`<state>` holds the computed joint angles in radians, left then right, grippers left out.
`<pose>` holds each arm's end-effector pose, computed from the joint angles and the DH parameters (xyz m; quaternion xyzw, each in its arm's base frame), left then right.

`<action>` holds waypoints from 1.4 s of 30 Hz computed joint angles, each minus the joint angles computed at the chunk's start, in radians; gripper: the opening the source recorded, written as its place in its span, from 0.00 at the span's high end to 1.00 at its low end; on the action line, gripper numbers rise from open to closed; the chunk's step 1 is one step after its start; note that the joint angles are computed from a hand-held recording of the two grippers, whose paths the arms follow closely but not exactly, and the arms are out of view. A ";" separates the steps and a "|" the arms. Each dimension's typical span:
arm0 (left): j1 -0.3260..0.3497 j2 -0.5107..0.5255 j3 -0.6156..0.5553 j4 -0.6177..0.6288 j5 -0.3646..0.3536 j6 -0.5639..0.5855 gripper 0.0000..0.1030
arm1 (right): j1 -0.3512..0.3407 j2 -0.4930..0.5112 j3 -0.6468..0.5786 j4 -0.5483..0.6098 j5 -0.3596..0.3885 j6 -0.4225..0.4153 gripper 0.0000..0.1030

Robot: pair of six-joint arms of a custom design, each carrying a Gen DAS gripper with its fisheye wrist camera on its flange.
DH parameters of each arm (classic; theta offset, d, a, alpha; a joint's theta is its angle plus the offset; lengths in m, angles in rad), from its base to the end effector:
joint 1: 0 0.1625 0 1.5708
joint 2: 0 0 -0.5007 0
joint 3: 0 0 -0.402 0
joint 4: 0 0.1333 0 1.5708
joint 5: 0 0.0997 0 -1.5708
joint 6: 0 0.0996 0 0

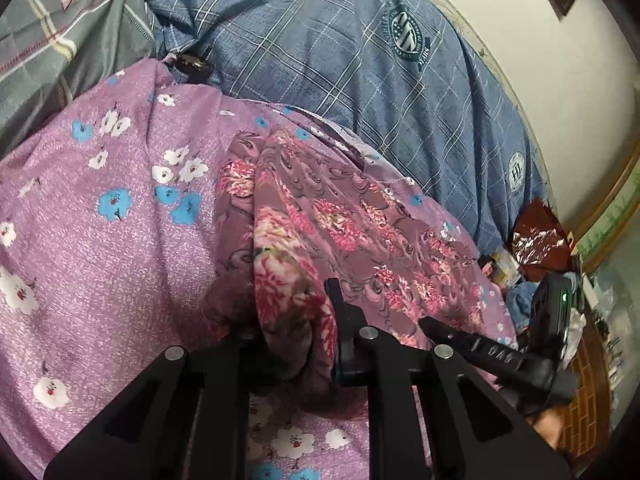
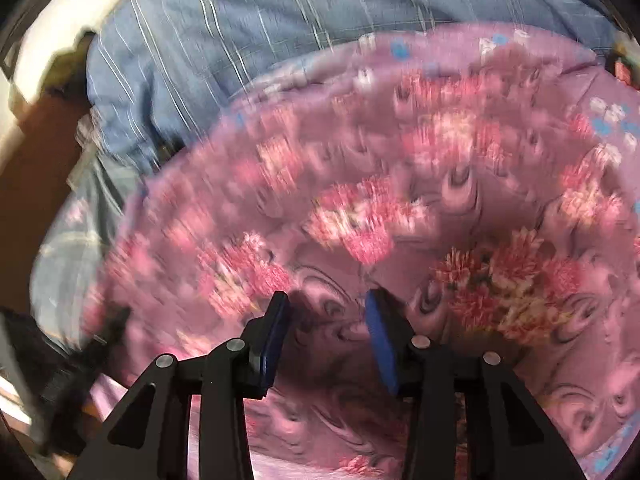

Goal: Fold small clothes

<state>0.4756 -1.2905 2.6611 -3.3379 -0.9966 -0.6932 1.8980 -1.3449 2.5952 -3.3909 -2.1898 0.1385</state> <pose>-0.2189 -0.3235 0.2111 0.1331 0.9325 -0.3347 0.0266 0.1893 -0.3228 0.2544 0.0009 -0.9181 0.3279 0.2226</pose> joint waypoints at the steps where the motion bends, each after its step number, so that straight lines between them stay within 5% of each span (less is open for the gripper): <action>1: 0.004 0.004 -0.001 -0.009 -0.003 -0.010 0.86 | 0.024 0.005 -0.002 -0.005 -0.033 -0.025 0.65; 6: -0.005 0.023 0.003 -0.021 0.024 0.000 0.86 | 0.014 -0.063 0.011 0.006 0.082 -0.031 0.73; 13: -0.101 0.021 -0.017 0.102 0.141 0.004 0.90 | 0.004 -0.039 0.000 0.080 0.103 -0.046 0.74; 24: -0.246 0.052 -0.131 0.226 0.155 0.089 0.92 | -0.200 -0.273 0.082 0.018 0.404 0.002 0.71; 31: -0.297 0.150 -0.203 0.243 0.108 0.124 0.92 | -0.434 -0.494 0.104 0.174 0.706 -0.020 0.70; 35: -0.311 0.240 -0.249 0.221 0.045 0.156 0.92 | -0.573 -0.619 0.118 0.223 0.812 -0.034 0.70; 39: -0.309 0.360 -0.306 0.233 -0.014 0.172 0.92 | -0.799 -0.798 0.113 0.400 0.999 -0.091 0.67; 42: -0.284 0.406 -0.340 0.293 -0.073 0.129 0.82 | -0.943 -0.874 0.092 0.576 1.132 -0.137 0.55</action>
<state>0.1915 -0.8845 2.3212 -3.0452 -1.0699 -0.5644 0.9548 -2.2191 2.6868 -2.8146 -1.0582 0.0019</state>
